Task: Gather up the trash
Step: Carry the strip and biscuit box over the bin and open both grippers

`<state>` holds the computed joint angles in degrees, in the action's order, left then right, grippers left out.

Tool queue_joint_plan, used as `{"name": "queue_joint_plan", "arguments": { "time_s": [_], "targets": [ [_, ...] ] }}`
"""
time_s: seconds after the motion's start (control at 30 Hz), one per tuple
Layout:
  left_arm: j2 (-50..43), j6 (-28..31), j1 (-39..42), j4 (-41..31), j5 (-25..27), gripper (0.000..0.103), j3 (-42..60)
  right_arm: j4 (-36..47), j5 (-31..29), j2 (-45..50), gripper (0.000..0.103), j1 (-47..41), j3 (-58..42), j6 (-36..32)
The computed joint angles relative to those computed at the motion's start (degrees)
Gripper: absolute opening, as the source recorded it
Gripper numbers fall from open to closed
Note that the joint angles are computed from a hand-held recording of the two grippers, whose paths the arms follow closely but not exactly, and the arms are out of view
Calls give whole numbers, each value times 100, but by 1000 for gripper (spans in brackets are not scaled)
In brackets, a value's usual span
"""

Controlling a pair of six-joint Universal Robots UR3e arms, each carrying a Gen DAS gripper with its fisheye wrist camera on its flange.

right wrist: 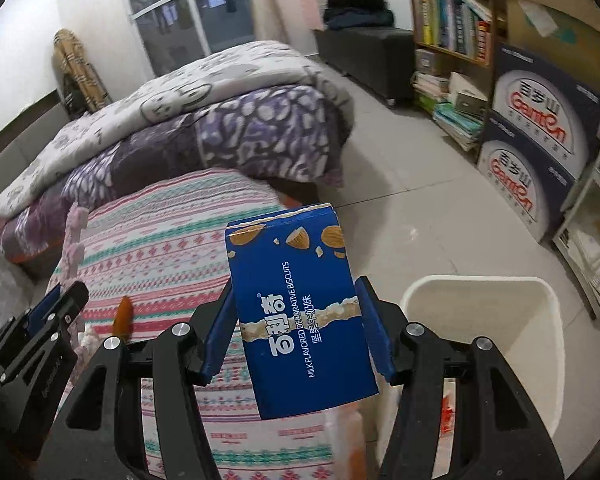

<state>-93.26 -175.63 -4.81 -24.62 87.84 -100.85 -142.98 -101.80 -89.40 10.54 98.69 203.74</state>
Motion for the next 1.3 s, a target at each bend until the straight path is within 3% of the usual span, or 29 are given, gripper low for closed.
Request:
{"name": "queue_joint_plan", "arguments": {
  "time_s": [0.73, 0.93, 1.3],
  "targets": [
    [-659, -113, -1585, 50, 297, 25, 654, 606, 798, -2547, 56, -2545, 1850, -281],
    [-844, -81, -2095, 82, 376, 25, 843, 906, 919, -3271, 79, -3340, 2187, -471],
    [-1402, -135, -2959, -92, 427, 25, 1455, 2226, 2263, -4872, 92, -5785, 2551, -1323]
  ]
}}
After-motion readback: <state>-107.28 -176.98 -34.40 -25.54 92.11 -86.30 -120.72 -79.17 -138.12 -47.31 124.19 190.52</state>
